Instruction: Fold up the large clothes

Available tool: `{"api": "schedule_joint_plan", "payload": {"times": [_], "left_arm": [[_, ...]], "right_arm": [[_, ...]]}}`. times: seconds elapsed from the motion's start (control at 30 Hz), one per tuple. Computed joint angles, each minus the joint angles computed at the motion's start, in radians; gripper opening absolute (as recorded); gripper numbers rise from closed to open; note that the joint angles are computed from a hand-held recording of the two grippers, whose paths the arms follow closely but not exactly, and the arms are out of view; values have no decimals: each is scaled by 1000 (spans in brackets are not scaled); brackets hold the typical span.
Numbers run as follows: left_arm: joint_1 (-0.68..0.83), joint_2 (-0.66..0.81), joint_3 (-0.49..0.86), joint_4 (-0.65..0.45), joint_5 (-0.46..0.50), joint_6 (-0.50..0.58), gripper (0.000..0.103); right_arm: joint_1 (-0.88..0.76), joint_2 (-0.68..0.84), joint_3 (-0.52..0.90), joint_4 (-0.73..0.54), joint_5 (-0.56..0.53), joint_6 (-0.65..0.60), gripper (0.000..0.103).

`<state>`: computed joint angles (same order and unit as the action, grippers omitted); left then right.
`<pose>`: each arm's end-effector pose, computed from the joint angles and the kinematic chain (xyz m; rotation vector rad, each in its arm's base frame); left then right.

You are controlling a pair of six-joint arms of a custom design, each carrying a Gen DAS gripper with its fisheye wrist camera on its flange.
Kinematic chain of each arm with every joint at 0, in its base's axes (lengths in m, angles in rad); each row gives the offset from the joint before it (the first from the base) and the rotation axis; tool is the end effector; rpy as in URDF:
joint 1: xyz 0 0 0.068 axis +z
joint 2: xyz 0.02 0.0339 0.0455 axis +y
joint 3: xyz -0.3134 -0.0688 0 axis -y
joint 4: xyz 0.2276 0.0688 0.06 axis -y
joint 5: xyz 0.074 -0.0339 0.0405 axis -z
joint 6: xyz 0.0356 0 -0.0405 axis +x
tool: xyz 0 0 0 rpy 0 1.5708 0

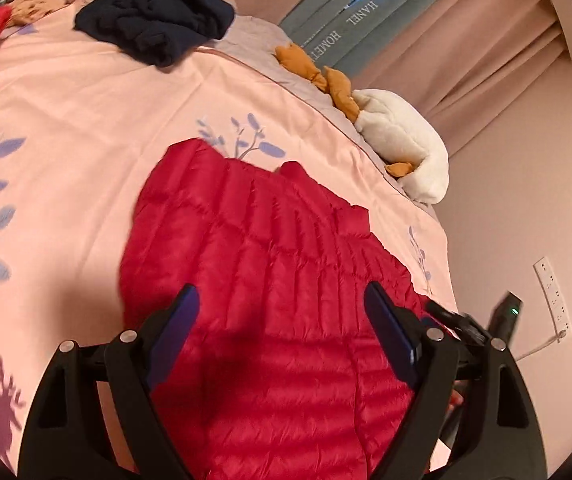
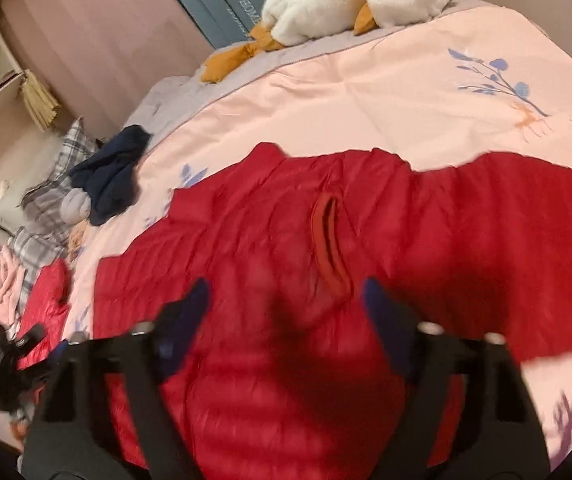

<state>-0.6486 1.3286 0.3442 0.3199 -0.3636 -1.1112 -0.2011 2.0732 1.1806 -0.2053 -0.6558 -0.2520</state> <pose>0.1712 -0.1139 0.1952 -0.7078 2.1318 -0.5775 0.4031 -0.0600 0.1576 -0.2642 2.4539 0.6823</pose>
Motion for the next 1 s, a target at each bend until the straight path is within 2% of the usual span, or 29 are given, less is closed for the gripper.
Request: {"api": "schedule_joint_plan", "payload": {"times": [0.03,0.1,0.17,0.23,0.27,0.33,0.4,0.47,0.53,0.57,0.63,0.7,0.8,0.83,0.9,0.93,1.0], "left_arm": [[8,37,37,-16,-7,25,76],[25,75,68,-34,4,76,46],[51,148,110,-60,24,122,38],[72,215,146,-112,28,126,38],[97,264,159,-136,59,123,38],[141,334,126,-65,152,134,37],[129,336,106,-44,138,140,37],[106,303,111,-80,107,140,38],[66,274,131,-124,41,145,46],[52,277,144,-141,20,148,52],[46,323,183,-173,26,161,53],[37,407,256,-258,17,184,54],[16,440,307,-323,-10,186,58],[17,428,310,-335,-2,180,61],[5,379,291,-335,5,153,75],[-10,352,279,-338,-7,138,77],[-70,286,259,-359,-60,93,90]], "right_arm": [[13,24,18,0,26,7,57],[36,55,18,7,92,-30,25],[41,39,-38,43,139,-98,18],[17,19,-74,23,143,-158,16],[6,11,-87,20,148,-178,16],[-19,-12,-102,5,168,-216,17],[-21,-56,-135,30,185,-229,32],[-25,-149,-234,164,170,-233,39],[-16,-208,-298,237,111,-230,47],[-4,-205,-292,214,93,-238,50],[41,-171,-276,178,120,-252,50],[103,-75,-247,162,239,-257,50],[94,-54,-270,211,221,-262,51],[76,-72,-269,186,198,-264,51],[-9,-119,-256,87,60,-305,71],[-67,-150,-260,57,1,-328,75],[-211,-172,-231,-25,-118,-384,84]]}}
